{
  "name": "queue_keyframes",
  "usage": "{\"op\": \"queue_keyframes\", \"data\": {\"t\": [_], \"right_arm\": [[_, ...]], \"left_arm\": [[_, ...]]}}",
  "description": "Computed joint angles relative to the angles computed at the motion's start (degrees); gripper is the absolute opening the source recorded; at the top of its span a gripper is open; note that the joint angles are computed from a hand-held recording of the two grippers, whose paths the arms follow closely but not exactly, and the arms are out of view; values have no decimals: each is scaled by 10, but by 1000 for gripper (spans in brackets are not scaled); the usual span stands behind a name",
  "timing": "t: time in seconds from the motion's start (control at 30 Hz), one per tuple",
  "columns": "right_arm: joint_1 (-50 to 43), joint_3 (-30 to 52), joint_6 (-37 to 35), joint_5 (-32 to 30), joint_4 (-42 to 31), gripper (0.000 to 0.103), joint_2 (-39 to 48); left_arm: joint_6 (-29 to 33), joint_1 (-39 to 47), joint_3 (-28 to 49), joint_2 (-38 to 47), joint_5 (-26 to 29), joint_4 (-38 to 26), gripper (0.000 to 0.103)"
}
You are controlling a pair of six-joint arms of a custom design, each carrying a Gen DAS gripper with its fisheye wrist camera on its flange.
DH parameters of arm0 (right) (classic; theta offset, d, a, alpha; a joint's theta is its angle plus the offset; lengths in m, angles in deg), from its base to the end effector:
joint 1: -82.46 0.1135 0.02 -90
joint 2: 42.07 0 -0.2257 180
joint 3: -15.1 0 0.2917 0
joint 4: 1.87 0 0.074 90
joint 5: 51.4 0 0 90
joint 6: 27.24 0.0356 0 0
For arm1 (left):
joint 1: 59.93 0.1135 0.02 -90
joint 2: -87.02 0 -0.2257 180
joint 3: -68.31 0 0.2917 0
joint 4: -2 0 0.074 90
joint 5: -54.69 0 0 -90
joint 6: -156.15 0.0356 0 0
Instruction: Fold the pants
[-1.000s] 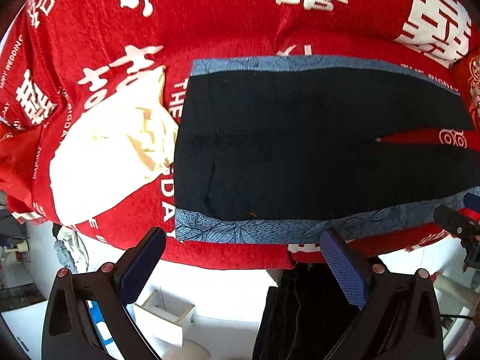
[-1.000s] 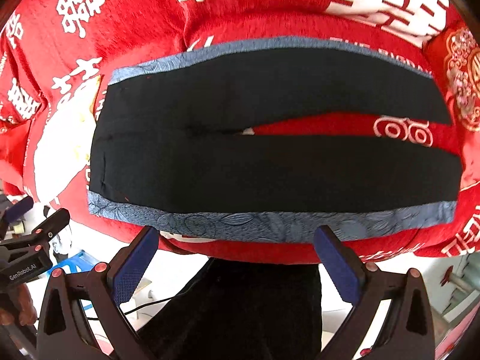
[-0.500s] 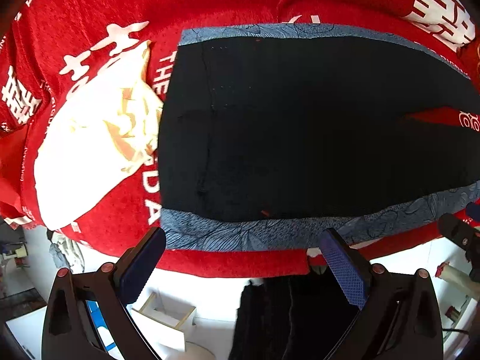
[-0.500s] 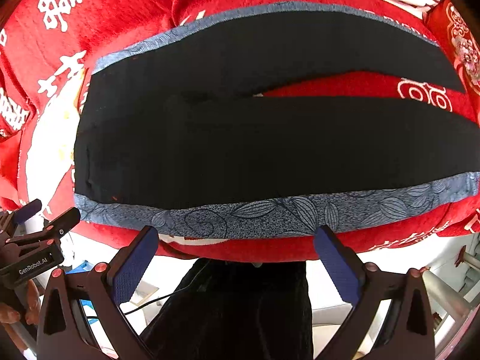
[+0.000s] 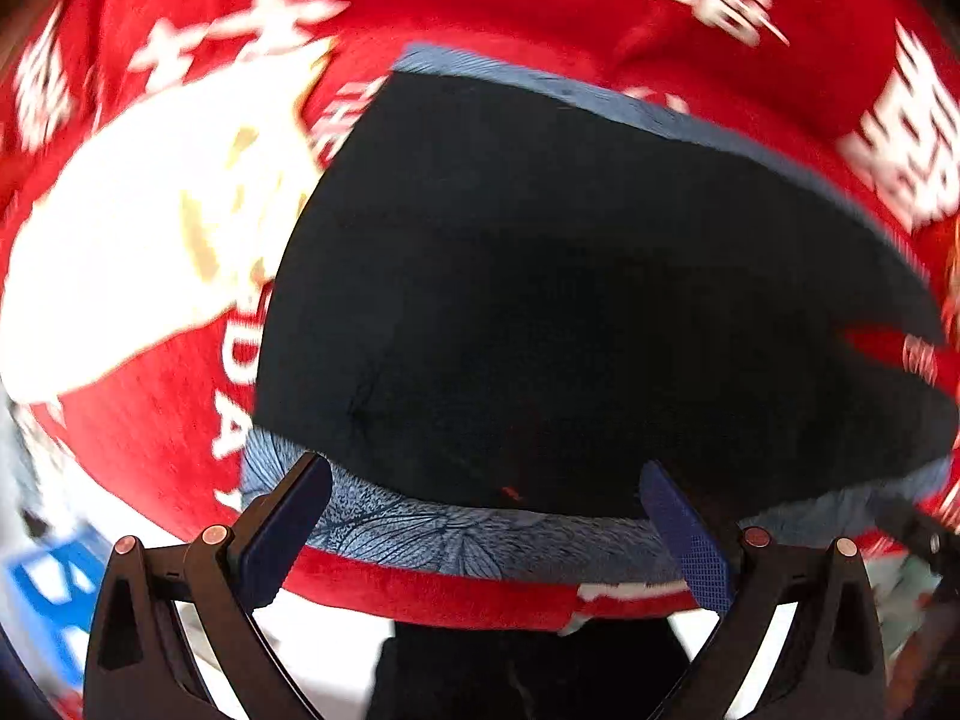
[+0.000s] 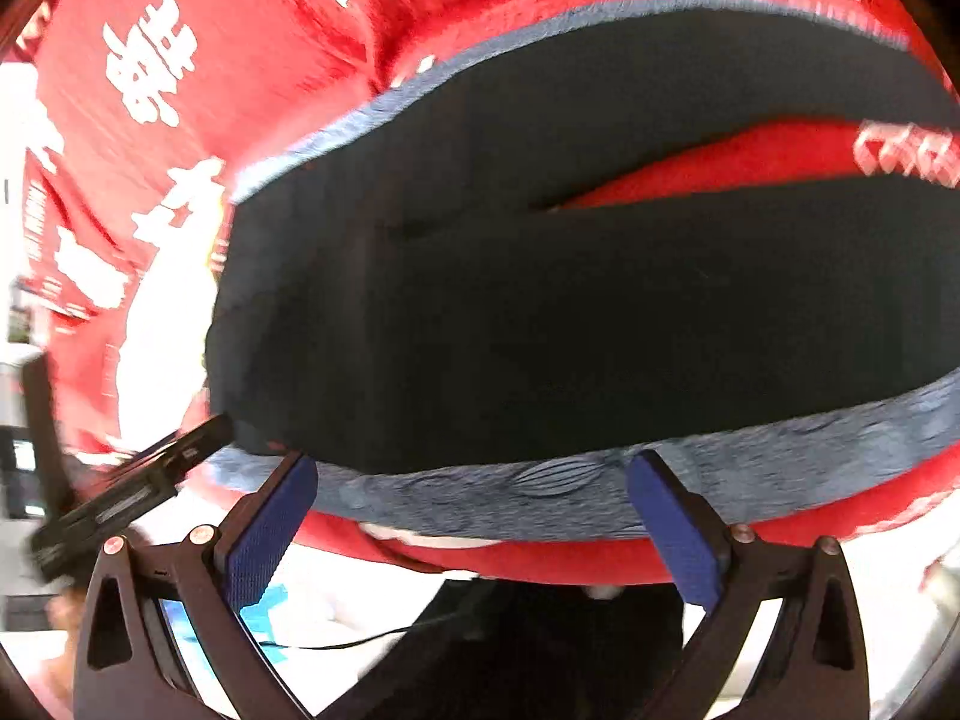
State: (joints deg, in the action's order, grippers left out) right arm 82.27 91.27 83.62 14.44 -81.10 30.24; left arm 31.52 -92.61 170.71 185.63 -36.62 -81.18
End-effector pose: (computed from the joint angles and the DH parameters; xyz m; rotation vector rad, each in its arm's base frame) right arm 0.2694 0.0137 0.2451 0.4501 2.8578 0.6755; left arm 0.3077 -0.1964 0.2482 -0.0537 2.9718 -0.1247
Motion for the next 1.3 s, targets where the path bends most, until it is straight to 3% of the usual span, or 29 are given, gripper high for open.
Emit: {"op": "queue_keyframes", "data": {"t": [0.1, 0.23, 0.33, 0.57, 0.7, 0.8, 1.0, 1.1, 1.13, 1.2, 1.23, 1.27, 1.3], "right_arm": [[-50, -92, 8, -93, 41, 102, -58], [-85, -179, 37, -156, 72, 101, -115], [-104, -233, 59, -193, 97, 100, -141], [-126, -306, 124, -235, 170, 96, -178], [-156, -330, 122, -277, 180, 90, -203], [-173, -358, 149, -306, 212, 89, -216], [-164, -429, 268, -366, 356, 88, -253], [-139, -474, 369, -373, 462, 87, -271], [-129, -486, 406, -369, 497, 83, -274], [-120, -488, 435, -362, 521, 59, -264], [-109, -477, 434, -349, 507, 32, -248], [-102, -461, 423, -333, 480, 17, -232], [-98, -449, 415, -320, 456, 15, -225]], "left_arm": [[-23, 30, -103, -64, 35, 55, 103], [-40, 58, -196, -121, 73, 96, 103], [-37, 59, -220, -125, 83, 109, 103], [-47, 37, -226, -107, 67, 128, 103], [-51, 45, -239, -119, 104, 150, 103], [-55, 38, -231, -106, 102, 155, 103], [-98, 45, -222, -79, 112, 188, 103], [-114, 63, -236, -89, 129, 199, 103], [-118, 66, -245, -101, 132, 199, 103], [-129, 73, -250, -106, 135, 202, 98], [-134, 74, -249, -106, 132, 198, 92], [-138, 77, -250, -109, 131, 195, 83], [-141, 77, -247, -111, 128, 189, 77]]}}
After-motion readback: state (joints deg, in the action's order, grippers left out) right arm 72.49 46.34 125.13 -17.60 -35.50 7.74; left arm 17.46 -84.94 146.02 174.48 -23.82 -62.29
